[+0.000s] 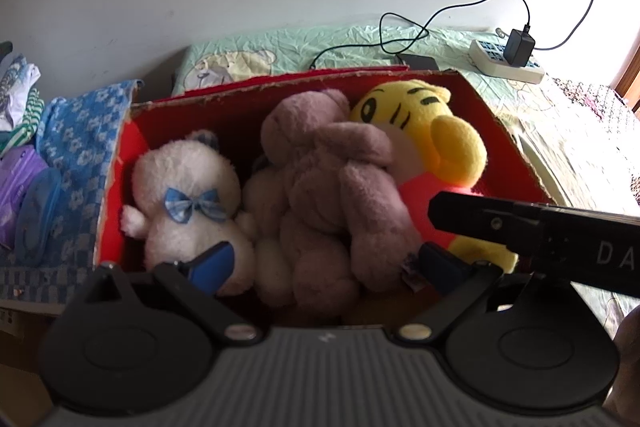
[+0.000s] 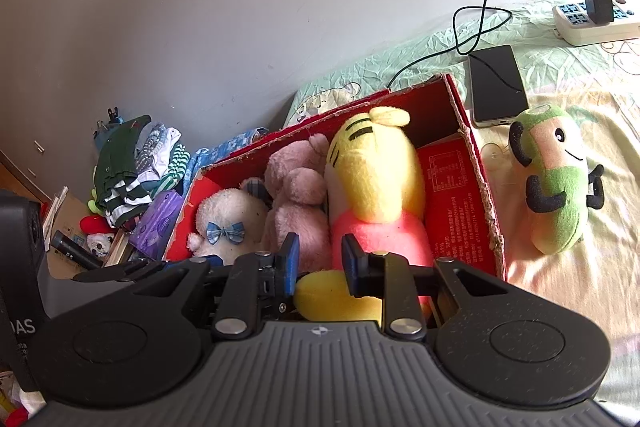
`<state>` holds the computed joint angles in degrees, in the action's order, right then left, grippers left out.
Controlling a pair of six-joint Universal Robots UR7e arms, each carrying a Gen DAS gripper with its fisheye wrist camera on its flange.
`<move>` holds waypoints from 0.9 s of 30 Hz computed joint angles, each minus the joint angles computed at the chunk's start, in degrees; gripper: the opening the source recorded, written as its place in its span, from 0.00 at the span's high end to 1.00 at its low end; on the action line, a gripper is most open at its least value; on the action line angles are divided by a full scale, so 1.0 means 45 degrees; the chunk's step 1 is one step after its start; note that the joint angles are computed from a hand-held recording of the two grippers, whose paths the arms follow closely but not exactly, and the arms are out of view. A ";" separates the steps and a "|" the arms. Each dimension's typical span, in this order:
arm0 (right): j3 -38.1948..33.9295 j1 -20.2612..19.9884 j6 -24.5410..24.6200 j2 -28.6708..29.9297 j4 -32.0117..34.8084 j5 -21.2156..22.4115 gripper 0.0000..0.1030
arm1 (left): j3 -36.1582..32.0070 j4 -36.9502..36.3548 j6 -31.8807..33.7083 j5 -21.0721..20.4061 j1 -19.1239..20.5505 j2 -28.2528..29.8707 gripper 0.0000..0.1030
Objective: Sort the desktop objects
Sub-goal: 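Raise the right tool out of the red box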
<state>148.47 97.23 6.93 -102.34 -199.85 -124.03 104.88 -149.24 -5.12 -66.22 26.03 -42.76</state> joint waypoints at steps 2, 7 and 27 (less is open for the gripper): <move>0.0051 0.0022 0.0030 -0.0022 -0.0117 0.0015 0.74 | 0.0032 0.0027 0.0052 0.0093 -0.0061 -0.0011 0.04; 0.0120 0.0114 0.0032 0.0004 -0.0336 -0.0102 0.74 | 0.0056 0.0117 0.0108 0.0250 -0.0152 -0.0016 0.04; 0.0355 0.0045 -0.0043 -0.0155 -0.0834 0.0304 0.73 | 0.0150 0.0321 -0.0024 0.0765 -0.0389 -0.0175 0.04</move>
<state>150.06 97.43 6.74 -103.04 -203.60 -122.67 105.56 -147.80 -5.23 -62.77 24.28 -43.55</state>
